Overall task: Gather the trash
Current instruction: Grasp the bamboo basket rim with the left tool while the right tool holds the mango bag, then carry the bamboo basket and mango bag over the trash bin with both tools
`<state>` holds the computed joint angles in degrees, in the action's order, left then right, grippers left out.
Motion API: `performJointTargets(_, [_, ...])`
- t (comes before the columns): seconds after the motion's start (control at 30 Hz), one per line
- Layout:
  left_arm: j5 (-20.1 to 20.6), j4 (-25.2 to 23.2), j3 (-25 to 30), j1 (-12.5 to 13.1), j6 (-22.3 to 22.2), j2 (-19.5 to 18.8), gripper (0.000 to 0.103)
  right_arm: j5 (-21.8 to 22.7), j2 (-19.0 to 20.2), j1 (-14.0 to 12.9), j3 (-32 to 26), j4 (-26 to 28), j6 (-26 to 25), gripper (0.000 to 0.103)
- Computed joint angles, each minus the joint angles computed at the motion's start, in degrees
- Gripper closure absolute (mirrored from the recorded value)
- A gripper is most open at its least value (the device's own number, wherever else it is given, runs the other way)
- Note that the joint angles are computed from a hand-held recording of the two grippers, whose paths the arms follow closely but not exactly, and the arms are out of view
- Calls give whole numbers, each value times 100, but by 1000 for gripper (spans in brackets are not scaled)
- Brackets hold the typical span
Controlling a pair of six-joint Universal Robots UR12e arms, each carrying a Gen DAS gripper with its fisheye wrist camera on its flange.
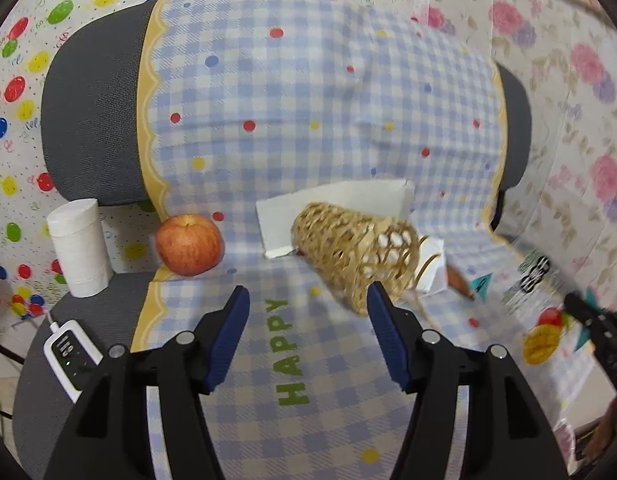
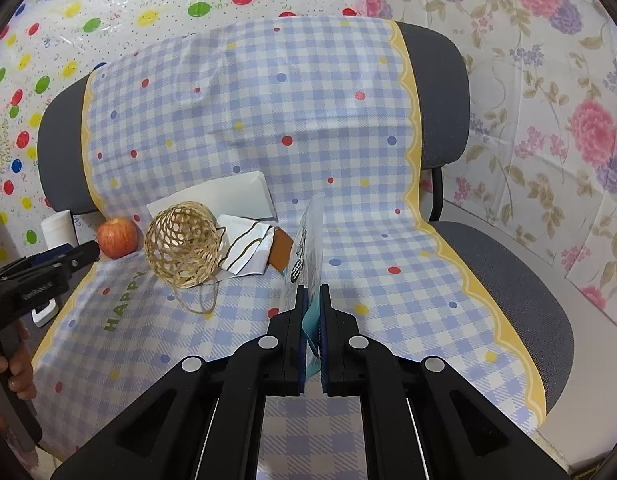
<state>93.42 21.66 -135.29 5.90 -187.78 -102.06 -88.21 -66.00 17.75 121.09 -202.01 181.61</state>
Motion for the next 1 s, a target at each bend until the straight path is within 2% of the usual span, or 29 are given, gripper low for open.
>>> performJointTargets(0.1, [-64, -22, 165, -40, 236, -123, 48, 25, 24, -22, -41, 18, 21, 97])
performJointTargets(0.2, [-208, -132, 390, -110, 422, -324, 58, 40, 52, -45, -86, 57, 10, 97])
performJointTargets(0.23, [-180, -198, 451, -142, 450, -378, 63, 41, 59, -49, -94, 63, 8, 97])
performJointTargets(0.4, [-82, -419, 789, -261, 616, -695, 74, 76, 98, -89, -132, 86, 27, 97])
performJointTargets(0.47, [24, -481, 891, -298, 686, -791, 86, 114, 112, -109, -149, 119, 3, 97])
performJointTargets(0.53, [121, -403, 922, -321, 703, -836, 88, 151, 112, -129, -153, 124, 3, 97])
performJointTargets(0.67, [128, -176, 846, -329, 612, -741, 98, 127, 75, -180, -131, 20, 70, 97])
performJointTargets(0.77, [-21, 58, 743, -357, 621, -586, 98, 168, -24, -244, -42, -143, 162, 97])
performJointTargets(0.93, [336, 458, 623, -590, 696, -350, 99, 135, -275, -342, 239, -438, 196, 97])
performJointTargets(1.0, [263, 522, 551, -606, 645, -219, 99, 121, -392, -391, 370, -521, 227, 97])
